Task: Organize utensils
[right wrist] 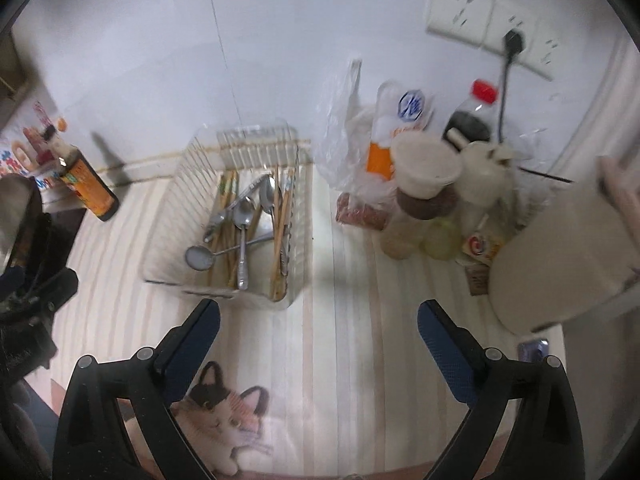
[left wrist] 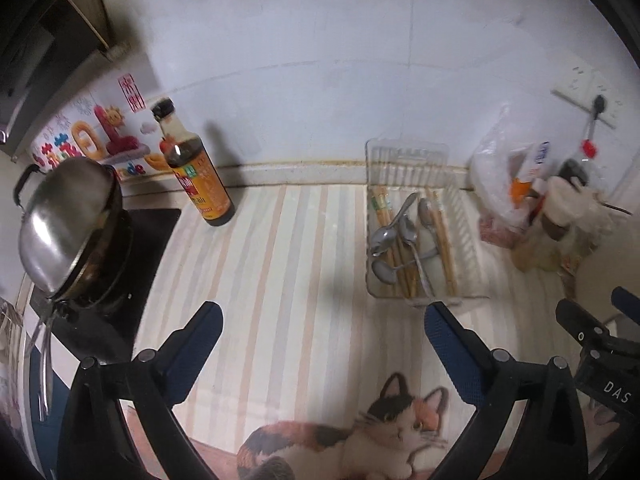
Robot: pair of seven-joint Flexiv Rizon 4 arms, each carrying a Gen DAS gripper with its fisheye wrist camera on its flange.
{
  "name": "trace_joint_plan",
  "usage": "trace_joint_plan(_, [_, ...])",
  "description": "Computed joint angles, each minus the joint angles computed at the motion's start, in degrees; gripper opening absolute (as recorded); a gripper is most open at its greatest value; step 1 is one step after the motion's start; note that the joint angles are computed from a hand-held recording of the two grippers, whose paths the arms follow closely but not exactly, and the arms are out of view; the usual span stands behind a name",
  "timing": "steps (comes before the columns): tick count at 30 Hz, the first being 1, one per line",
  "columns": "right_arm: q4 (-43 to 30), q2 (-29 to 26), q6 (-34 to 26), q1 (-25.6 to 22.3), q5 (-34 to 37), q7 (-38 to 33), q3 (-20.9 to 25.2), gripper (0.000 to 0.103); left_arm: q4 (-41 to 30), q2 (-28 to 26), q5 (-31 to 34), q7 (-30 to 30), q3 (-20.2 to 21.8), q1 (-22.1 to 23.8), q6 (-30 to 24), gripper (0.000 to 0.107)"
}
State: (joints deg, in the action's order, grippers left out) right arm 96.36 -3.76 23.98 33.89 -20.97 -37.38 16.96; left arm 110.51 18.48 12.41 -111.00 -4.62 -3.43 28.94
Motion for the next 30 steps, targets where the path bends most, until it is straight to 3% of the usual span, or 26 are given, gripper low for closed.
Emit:
trace_joint_plan(14, [-1.58, 14.08, -8.81, 1.55, -3.10, 6.86, 6.39, 0.100, -1.46, 15.50, -5.06, 4.64, -0.55, -1.02, -7.88, 0.103])
trace_joint_plan(19, [-3.04, 16.97, -10.17, 1.27, -1.50, 6.60, 7.77, 0.100, -3.02, 18.01, -7.66, 5.11, -1.32, -0.74, -11.12, 0.103])
trace_joint_plan(30, [-5.29, 19.56, -9.14, 0.01, 3.55, 1.61, 7.82, 0.100, -4.51, 19.30, -10.99, 2.84, -2.13, -0.51, -13.05, 0.103])
